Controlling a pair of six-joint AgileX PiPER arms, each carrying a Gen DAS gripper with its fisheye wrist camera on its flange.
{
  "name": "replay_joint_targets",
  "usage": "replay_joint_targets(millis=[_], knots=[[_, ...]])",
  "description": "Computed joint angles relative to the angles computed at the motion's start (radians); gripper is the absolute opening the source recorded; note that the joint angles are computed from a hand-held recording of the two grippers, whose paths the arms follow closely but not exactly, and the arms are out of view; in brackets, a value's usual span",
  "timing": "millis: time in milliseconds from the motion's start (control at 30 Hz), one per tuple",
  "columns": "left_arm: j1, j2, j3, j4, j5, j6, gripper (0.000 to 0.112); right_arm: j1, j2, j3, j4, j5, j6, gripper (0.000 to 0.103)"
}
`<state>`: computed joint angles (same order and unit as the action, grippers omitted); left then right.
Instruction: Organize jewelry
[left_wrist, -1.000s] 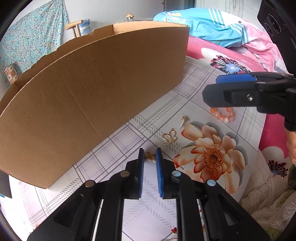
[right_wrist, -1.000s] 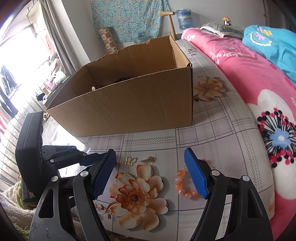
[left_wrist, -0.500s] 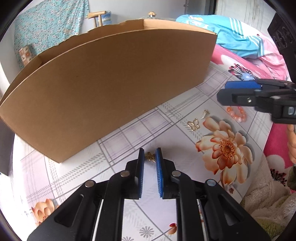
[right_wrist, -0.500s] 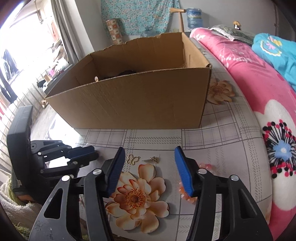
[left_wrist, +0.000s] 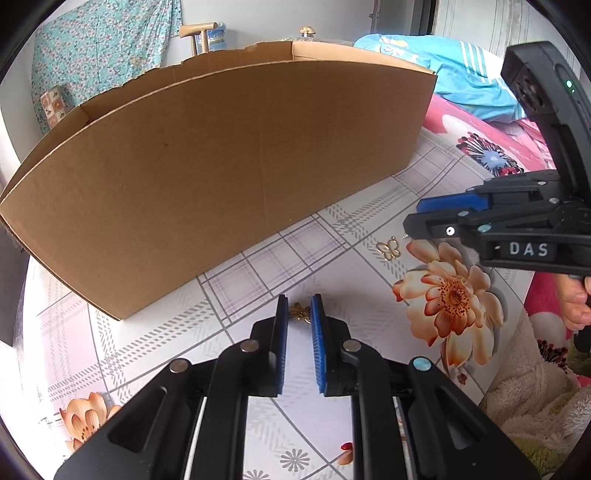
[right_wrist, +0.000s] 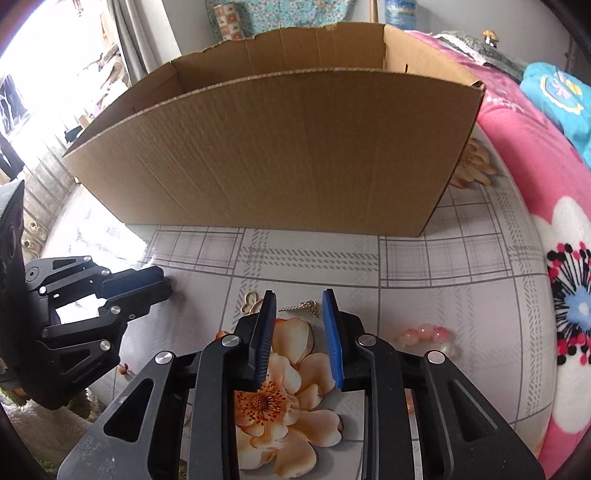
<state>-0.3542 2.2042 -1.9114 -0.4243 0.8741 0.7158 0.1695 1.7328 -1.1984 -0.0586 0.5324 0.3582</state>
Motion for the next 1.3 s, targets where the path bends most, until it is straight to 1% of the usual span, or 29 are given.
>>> replay_joint_targets(millis=[33,100,133,233,267,367,600,667,700,733,800,900,967,1033,1200,1233,1300], knots=[[0.0,0.0,0.0,-0.003,0.0,0.0,0.012,0.001,0.008,-0.007,-0.002,0.009,-0.001,0.018],[0.003,0.0,0.0,-0.008,0.001,0.005,0.012,0.009,0.027,-0.031,-0.022,0.023,0.02,0.016],[0.004,0.001,-0.001,-0.01,0.002,0.007,0.012,0.011,0.029,-0.035,-0.036,0.028,0.03,0.011],[0.005,-0.001,0.001,-0.013,0.001,0.009,0.012,-0.012,0.032,-0.037,0.022,0.022,-0.018,0.01],[0.006,-0.001,0.002,-0.016,0.001,0.011,0.012,-0.024,0.033,-0.038,0.058,0.024,-0.045,0.0],[0.01,-0.003,0.005,-0.023,0.001,0.019,0.012,-0.073,0.017,-0.017,0.196,0.011,-0.156,0.0],[0.013,-0.005,0.009,-0.034,-0.002,0.027,0.012,-0.139,-0.023,-0.001,0.331,0.011,-0.272,0.0],[0.014,-0.004,0.009,-0.038,0.0,0.028,0.012,-0.157,-0.018,-0.006,0.377,0.015,-0.296,0.005],[0.014,-0.004,0.008,-0.039,0.001,0.028,0.012,-0.17,-0.014,-0.014,0.396,0.029,-0.322,0.014],[0.015,-0.003,0.008,-0.041,0.001,0.028,0.012,-0.167,-0.008,-0.024,0.376,0.033,-0.307,0.03],[0.015,-0.004,0.009,-0.041,0.001,0.029,0.012,-0.154,-0.007,-0.034,0.321,0.027,-0.268,0.046],[0.014,-0.006,0.013,-0.042,-0.003,0.029,0.012,-0.13,0.015,-0.07,0.238,0.045,-0.217,0.046],[0.015,-0.006,0.014,-0.043,-0.003,0.03,0.012,-0.087,0.028,-0.068,0.167,0.04,-0.141,0.04],[0.015,-0.006,0.013,-0.044,-0.003,0.029,0.012,-0.077,0.054,-0.099,0.139,0.064,-0.125,0.025],[0.014,-0.007,0.017,-0.045,-0.007,0.03,0.012,-0.051,0.059,-0.103,0.021,0.075,-0.062,0.014],[0.014,-0.007,0.018,-0.046,-0.008,0.03,0.012,-0.044,0.06,-0.102,-0.007,0.078,-0.048,0.01],[0.014,-0.009,0.021,-0.047,-0.009,0.03,0.012,-0.04,0.056,-0.097,0.01,0.077,-0.072,0.004]])
